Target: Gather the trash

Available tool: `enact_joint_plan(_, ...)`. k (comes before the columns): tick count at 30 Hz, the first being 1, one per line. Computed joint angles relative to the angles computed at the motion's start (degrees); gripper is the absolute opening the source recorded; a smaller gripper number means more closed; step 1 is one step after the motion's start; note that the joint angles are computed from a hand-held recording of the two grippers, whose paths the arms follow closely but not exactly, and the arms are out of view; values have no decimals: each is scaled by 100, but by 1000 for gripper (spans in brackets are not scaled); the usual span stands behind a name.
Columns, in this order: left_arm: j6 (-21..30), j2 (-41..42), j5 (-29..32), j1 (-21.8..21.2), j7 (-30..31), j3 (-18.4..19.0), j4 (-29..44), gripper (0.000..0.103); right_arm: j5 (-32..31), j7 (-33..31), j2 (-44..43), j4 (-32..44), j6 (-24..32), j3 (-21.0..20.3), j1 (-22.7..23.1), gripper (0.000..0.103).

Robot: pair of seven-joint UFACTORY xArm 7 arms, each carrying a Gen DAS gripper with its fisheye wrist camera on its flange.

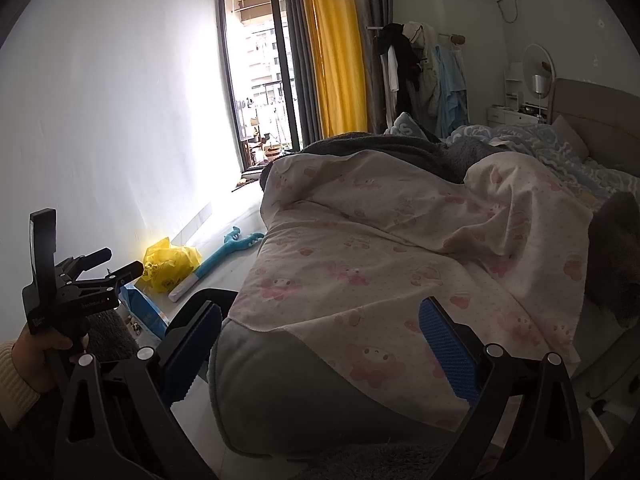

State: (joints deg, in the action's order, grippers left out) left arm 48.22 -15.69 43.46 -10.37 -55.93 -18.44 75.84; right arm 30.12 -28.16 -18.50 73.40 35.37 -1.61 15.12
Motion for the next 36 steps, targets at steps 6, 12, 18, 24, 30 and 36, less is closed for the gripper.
enact_joint_plan(6,9,7,14,-8,-28,-10,-11,100,-14,36,-19,-17,-13,14,-3,100)
enact_joint_plan(12,16,11,21,-19,-36,-6,-7,100,-27,51,-28,-23,-15,16,1,100)
enact_joint_plan(18,24,14,16,-27,-30,4,2,100,-52,76,-38,-32,-19,23,3,100)
enact_joint_plan(24,21,13,13,-26,-24,7,4,100,-67,97,-42,-39,-29,25,12,100)
enact_joint_plan(30,28,15,4,-28,-13,10,11,100,-65,90,-38,-29,-18,16,16,100)
enact_joint_plan(36,32,11,12,-30,-20,-1,-5,100,-70,91,-33,-28,-20,20,18,100)
